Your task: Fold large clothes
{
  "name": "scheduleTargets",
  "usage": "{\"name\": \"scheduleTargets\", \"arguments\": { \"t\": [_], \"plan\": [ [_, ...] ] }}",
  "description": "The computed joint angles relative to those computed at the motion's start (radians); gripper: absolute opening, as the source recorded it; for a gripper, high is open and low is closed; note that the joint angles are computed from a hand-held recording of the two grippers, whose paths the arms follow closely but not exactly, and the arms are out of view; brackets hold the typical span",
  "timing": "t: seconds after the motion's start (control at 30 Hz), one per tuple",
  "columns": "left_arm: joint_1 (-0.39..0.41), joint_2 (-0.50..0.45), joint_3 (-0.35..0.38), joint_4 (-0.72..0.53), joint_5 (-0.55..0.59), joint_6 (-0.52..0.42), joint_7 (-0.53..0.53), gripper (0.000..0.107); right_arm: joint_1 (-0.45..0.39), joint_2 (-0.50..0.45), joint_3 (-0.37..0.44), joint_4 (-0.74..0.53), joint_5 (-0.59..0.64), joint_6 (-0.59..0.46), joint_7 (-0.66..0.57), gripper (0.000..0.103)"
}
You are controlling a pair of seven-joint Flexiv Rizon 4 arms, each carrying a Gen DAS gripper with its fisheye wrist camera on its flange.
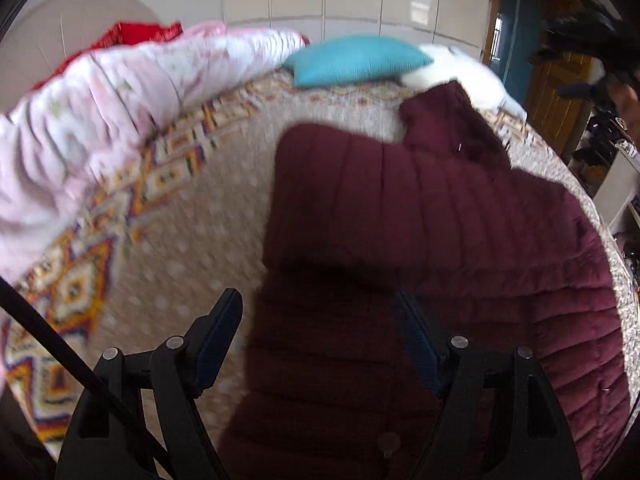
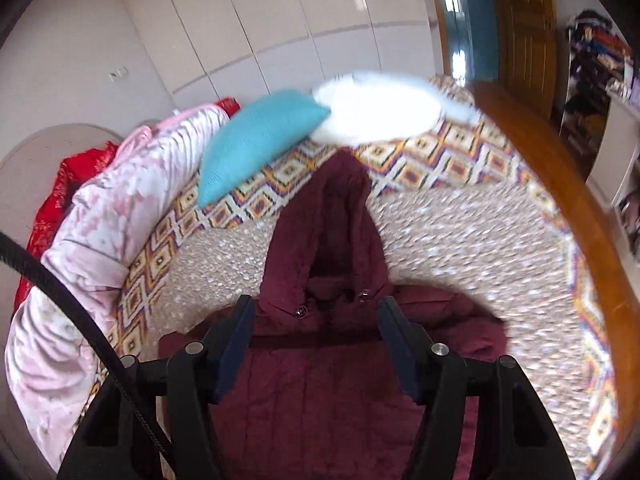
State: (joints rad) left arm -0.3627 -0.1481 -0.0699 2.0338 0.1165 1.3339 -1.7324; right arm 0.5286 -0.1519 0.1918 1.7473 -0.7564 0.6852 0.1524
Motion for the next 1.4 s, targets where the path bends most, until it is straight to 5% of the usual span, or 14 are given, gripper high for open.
{"name": "scheduleTargets", "arguments": {
  "t": [0.13, 0.23, 0.53, 0.57, 0.6, 0.63, 0.87, 1.07, 1.27, 1.4],
  "plan": [
    [-0.038, -0.081, 0.053, -0.025, 0.1, 0.024, -0.104, 0.076, -0.033, -0.155, -0.069, -0.065, 0.004, 0.119, -0.018, 0.065],
    [0.01, -0.086, 0.01, 0.033, 0.01, 0.134, -0.049, 0.076, -0.038, -0.264, -0.116, -0.153, 0.03, 0.167, -0.052, 0.065],
    [0.205, -0.084, -0.268, 0.17, -0.359, 0.282, 0.247, 0.083, -0.035, -0.473, -0.218, -0.373, 0.122, 0.109, -0.144, 0.064],
    [0.215, -0.083, -0.285, 0.178, -0.384, 0.29, 0.266, 0.084, -0.038, -0.479, -0.225, -0.369, 0.123, 0.137, -0.139, 0.058],
    [0.223, -0.083, -0.3, 0.185, -0.405, 0.299, 0.283, 0.084, -0.045, -0.488, -0.221, -0.374, 0.137, 0.161, -0.152, 0.028],
    [0.217, -0.081, -0.297, 0.185, -0.416, 0.297, 0.289, 0.084, -0.051, -0.494, -0.215, -0.379, 0.153, 0.184, -0.17, 0.011],
    [0.185, -0.079, -0.276, 0.186, -0.467, 0.293, 0.318, 0.085, 0.042, -0.33, -0.248, -0.265, -0.011, 0.173, -0.126, 0.009],
    [0.071, -0.098, -0.13, 0.134, -0.398, 0.247, 0.267, 0.086, 0.097, -0.12, -0.118, -0.077, -0.134, 0.121, -0.013, 0.008],
    [0.105, -0.095, -0.173, 0.145, -0.425, 0.252, 0.29, 0.086, 0.169, -0.034, 0.02, 0.102, -0.249, 0.122, 0.263, 0.009],
    [0.103, -0.096, -0.171, 0.144, -0.429, 0.252, 0.292, 0.086, 0.216, -0.037, 0.085, 0.192, -0.217, 0.136, 0.354, 0.013]
  ]
}}
